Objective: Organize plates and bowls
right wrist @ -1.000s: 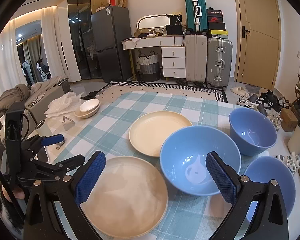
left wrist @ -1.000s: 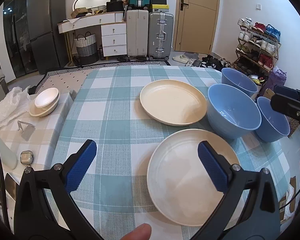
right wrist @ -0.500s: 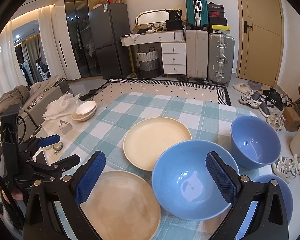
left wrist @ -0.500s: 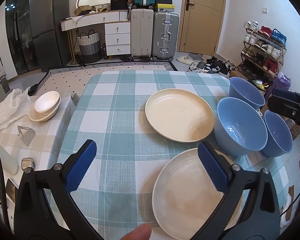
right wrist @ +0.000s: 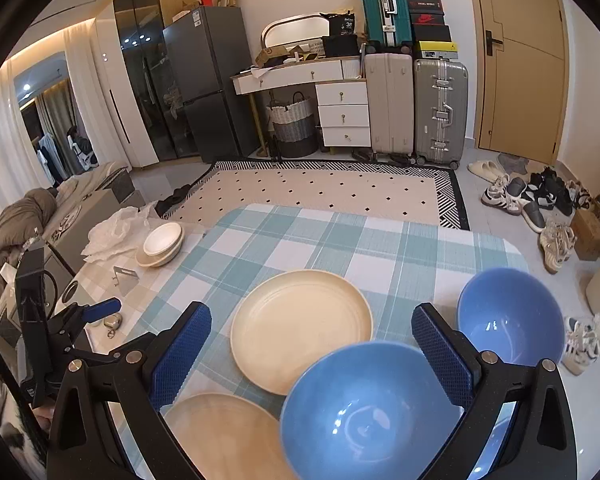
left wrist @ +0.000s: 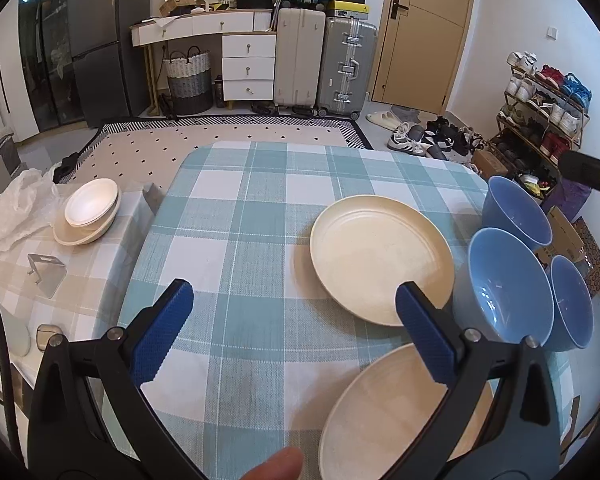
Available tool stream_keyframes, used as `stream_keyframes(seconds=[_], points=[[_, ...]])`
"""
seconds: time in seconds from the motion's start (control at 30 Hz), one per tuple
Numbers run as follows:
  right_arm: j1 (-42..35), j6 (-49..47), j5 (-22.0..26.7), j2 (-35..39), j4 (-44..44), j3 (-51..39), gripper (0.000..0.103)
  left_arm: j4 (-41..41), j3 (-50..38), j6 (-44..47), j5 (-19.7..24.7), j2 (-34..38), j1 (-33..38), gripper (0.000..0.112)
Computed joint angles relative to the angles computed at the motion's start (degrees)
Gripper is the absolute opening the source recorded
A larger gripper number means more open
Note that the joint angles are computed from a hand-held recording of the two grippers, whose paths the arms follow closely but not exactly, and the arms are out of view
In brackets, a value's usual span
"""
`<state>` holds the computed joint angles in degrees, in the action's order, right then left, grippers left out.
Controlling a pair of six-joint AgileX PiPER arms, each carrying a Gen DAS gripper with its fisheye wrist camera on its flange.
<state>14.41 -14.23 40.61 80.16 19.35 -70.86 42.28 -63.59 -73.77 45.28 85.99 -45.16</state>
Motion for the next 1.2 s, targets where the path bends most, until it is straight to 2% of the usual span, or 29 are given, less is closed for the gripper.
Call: stream_keyframes(seconds=[0.3, 0.57, 0.8, 1.1, 1.2], points=[[-2.6, -2.8, 7.6, 12.7, 1.0, -13.1, 0.102, -5.0, -4.6, 6.8, -4.6, 6.2, 6.9, 0.101], [-3.1, -3.1, 10.1, 22.4, -0.1, -19.3, 0.102, -10.0, -8.4, 12.0, -8.3, 13.6, 11.0, 0.101], [-3.0, -3.5, 14.6, 29.7, -1.2, -25.0, 0.101, -14.3, -12.0, 16.5, -10.1, 19.5, 13.0, 0.101], [-2.2, -2.1, 20.6, 39.1, -4.0, -33.9, 0.089, -19.5, -14.7, 21.1, -11.8, 24.8, 15.0, 0.101], [-1.7, -1.4, 22.9, 42.3, -5.6, -37.0, 0.080, -21.2, -15.3, 23.0, -12.1, 26.0, 15.4, 0.101]])
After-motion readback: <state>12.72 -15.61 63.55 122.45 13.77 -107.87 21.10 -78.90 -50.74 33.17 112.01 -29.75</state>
